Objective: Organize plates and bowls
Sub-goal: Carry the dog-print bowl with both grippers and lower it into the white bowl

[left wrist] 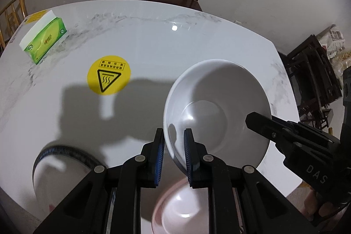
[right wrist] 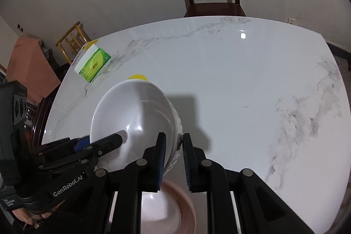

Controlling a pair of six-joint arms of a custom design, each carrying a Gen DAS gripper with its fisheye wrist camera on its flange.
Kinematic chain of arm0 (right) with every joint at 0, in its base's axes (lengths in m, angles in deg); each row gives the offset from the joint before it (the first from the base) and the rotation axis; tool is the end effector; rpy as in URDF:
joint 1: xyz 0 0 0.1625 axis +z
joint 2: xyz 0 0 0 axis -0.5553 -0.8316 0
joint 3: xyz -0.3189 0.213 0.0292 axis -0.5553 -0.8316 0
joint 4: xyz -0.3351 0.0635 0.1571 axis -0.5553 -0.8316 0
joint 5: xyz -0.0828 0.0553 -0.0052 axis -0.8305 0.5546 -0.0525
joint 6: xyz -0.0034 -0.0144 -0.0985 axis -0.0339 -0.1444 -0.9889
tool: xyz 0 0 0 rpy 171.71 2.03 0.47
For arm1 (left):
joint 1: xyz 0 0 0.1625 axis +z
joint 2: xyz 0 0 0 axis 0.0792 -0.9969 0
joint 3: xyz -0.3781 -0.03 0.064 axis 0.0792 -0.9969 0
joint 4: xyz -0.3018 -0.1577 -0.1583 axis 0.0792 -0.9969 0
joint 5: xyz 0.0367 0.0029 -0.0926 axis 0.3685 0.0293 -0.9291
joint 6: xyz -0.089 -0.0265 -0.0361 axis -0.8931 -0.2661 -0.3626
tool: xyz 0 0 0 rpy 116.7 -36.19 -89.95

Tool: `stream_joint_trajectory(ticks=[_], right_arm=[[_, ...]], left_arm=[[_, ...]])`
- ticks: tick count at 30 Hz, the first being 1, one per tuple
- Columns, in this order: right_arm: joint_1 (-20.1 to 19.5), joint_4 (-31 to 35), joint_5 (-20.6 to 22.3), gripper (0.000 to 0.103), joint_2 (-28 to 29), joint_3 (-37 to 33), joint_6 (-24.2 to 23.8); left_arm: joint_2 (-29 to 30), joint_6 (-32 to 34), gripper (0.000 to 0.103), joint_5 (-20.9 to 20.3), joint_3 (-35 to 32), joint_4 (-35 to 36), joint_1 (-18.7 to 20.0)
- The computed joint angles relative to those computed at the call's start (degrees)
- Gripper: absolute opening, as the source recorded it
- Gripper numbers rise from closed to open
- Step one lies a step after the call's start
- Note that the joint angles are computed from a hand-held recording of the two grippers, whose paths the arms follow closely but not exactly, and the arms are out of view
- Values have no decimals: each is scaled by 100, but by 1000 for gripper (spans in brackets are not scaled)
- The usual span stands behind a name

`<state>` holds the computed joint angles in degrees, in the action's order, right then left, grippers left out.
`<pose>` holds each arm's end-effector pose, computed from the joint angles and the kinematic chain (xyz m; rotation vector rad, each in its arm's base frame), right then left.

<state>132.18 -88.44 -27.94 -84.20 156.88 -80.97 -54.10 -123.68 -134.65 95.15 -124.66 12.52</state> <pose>0.1527 -0.3524 0.2248 0.7534 -2.6516 0.2324 -0.2810 -0.2841 0.0625 -0.1542 2.4964 -0.6568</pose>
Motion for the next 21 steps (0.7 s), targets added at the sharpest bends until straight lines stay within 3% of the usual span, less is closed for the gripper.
stream_joint_trajectory(ticks=[11, 21], right_arm=[[13, 675, 12, 16, -1335, 683, -63], [-106, 1118, -37, 16, -2140, 1103, -161]], left_arm=[[-144, -863, 15, -452, 240, 304, -943], [-39, -1337, 15, -853, 290, 451, -1486]])
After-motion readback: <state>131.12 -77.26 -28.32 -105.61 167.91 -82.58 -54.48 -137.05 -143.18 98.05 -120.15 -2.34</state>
